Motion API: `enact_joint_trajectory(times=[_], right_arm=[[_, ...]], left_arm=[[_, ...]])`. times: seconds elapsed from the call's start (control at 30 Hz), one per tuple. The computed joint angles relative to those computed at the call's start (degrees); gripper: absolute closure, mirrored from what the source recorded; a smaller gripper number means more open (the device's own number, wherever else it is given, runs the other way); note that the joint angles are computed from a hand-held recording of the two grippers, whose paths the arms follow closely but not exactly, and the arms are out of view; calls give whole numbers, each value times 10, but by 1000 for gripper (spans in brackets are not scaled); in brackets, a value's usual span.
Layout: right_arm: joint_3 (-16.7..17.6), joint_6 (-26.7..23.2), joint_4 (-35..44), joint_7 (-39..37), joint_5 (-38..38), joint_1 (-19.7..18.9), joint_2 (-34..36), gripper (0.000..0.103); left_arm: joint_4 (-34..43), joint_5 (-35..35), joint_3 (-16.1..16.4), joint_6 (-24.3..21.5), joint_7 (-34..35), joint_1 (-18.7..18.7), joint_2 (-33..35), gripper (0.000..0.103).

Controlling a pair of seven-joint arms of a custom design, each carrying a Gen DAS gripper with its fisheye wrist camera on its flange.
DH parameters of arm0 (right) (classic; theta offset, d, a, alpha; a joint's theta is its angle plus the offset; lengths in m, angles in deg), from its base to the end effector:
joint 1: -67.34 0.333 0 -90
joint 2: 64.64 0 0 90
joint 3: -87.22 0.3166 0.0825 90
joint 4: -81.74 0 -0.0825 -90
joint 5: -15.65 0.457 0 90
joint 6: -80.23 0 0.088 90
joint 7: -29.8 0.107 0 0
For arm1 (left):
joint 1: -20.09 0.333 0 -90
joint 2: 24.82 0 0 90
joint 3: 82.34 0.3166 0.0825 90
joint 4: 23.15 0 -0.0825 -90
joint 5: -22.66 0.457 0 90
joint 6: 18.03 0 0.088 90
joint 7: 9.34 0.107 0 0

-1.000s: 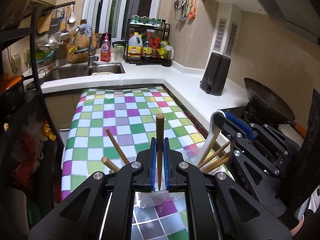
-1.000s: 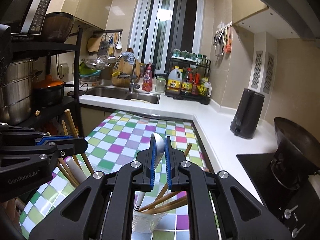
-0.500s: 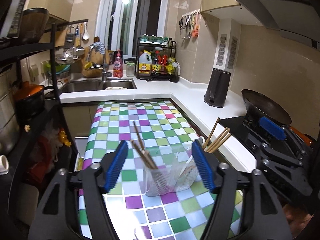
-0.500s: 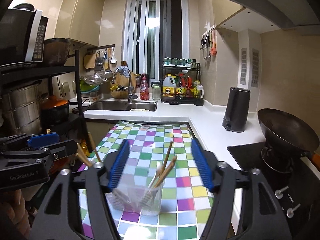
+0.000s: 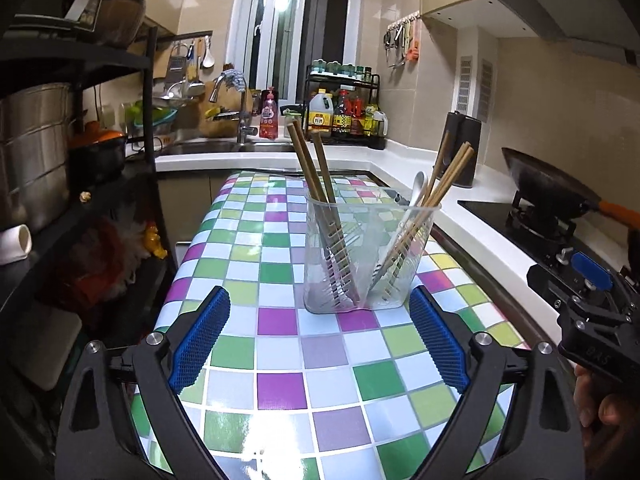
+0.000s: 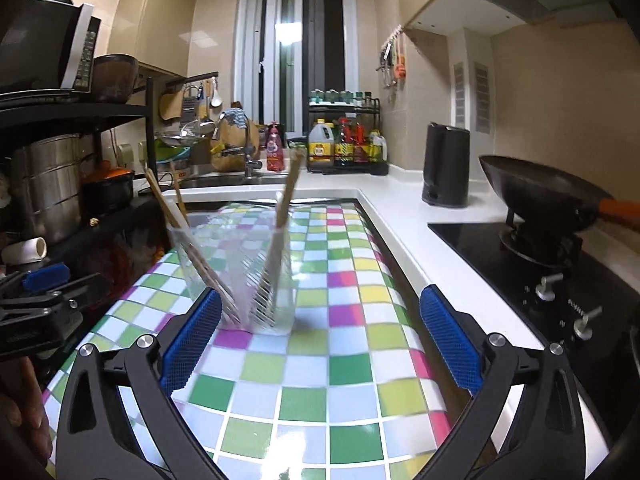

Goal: Organize utensils

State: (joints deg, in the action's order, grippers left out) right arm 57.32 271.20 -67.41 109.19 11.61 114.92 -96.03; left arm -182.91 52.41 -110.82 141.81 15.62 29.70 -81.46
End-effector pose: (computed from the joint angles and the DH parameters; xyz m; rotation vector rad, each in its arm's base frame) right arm 0.4713 0.1379 0.5251 -1.6747 1.0459 -0.7055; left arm 0.3788 -0.1498 0.5121 -1.7712 1.1872 -0.8228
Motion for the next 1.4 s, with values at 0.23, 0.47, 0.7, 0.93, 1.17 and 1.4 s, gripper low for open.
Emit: enact_joint_trajectory(times=[0.23, 0.47, 0.7, 0.93, 1.17, 1.4], right_arm=[[-9, -5, -10, -18, 12, 8, 3, 6], [2, -6, -3, -7, 17, -8, 17, 6], [1, -12, 1, -7, 21, -8, 21, 6], [6, -14, 2, -9, 30, -13, 24, 6], [5, -13, 2, -12, 33, -11, 24, 5], [6, -15, 1, -16, 37, -13, 22, 6]], left_arm=[[-1, -1, 0, 16, -30, 8, 18, 15], [5, 9, -11, -13, -35, 12, 36, 15], [6, 21, -1, -23, -43, 4, 47, 15], [8, 28, 7, -21, -40, -3, 52, 15], [5, 30, 9, -21, -41, -8, 50, 15], [1, 27, 13, -14, -32, -13, 47, 15]])
